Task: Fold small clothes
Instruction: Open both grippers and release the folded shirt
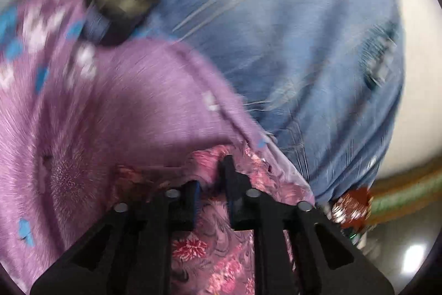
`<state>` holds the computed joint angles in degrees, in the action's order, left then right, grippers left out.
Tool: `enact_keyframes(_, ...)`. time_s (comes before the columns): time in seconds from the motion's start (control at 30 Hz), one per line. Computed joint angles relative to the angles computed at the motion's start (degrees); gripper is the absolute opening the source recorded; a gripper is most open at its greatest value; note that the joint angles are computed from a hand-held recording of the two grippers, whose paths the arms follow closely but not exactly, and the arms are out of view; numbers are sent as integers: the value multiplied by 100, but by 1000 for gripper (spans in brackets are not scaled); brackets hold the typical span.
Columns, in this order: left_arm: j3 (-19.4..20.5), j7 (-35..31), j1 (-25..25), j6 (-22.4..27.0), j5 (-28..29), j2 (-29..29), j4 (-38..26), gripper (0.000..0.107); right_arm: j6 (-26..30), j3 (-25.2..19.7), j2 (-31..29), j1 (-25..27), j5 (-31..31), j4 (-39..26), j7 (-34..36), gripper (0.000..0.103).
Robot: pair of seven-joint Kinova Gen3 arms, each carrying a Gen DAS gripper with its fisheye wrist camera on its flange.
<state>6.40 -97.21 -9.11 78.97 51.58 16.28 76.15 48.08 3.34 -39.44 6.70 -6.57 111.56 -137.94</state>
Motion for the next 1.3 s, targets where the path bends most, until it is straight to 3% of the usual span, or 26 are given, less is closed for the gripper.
enact_keyframes(0.07,-20,-144,-224,-3,440,-4,370,18,54,173,-51,-8,-97,150,-103,55)
enact_keyframes(0.13,-373,-505,-195,-17,878,-237,720,32,61,207,-251,162,-258,244,-37,55)
enact_keyframes(0.2,-581,-883,-323,-319,1194,-740,1151,73,262,115,-359,386,-425,142,272,55)
enact_keyframes(0.27,-432,-923,-784,-648,1270,-1242,1376,78,481,-66,-478,397,-342,-23,269,55)
enact_keyframes(0.37,-155,-630,-1344,-879,741,-1859,1363,82,693,-435,-601,162,-150,-278,-22,55)
enact_keyframes(0.43,-246,-817,-1263,-706,275,-2305,1451,82,792,-707,-622,36,-98,-434,-85,53)
enact_keyframes(0.5,-425,-808,-798,-658,-65,-2585,1571,82,851,-1003,-572,-3,-228,-587,-67,52)
enact_keyframes(0.6,-610,-871,-2,-700,-231,-2893,2063,82,737,-1368,-447,-24,-580,-681,142,41)
enact_keyframes(0.67,-424,-750,461,-1006,-619,-2950,2235,82,777,-1689,-323,-12,-612,-733,142,30)
enact_keyframes(0.73,-206,-652,638,-1411,-1080,-3029,2398,82,847,-1885,-204,-55,-642,-702,106,26)
enact_keyframes(0.83,-509,-552,1178,-1889,-1563,-3003,2553,82,1080,-2068,64,-187,-358,-624,-45,23)
enact_keyframes(0.9,-778,-406,1463,-1966,-1697,-2907,2530,82,1385,-2133,222,-138,10,-553,-207,20)
enact_keyframes(0.97,-1002,-306,1657,-1935,-1853,-2813,2462,82,1595,-2009,421,-194,366,-472,-546,0)
enact_keyframes(1.03,-1318,-241,1942,-1891,-1831,-2716,2369,81,1592,-1878,521,-249,725,-507,-847,0)
enact_keyframes(1.07,-1412,-236,2033,-1847,-1828,-2708,2338,81,1577,-1910,582,-276,926,-582,-974,9)
enact_keyframes(1.13,-1426,-230,2120,-1758,-1948,-2661,2216,81,1585,-2066,856,-307,1272,-901,-998,9)
enact_keyframes(1.3,-1224,-497,1923,-1523,-2012,-2521,2074,81,1122,-1683,2167,-1367,763,-1456,-27,9)
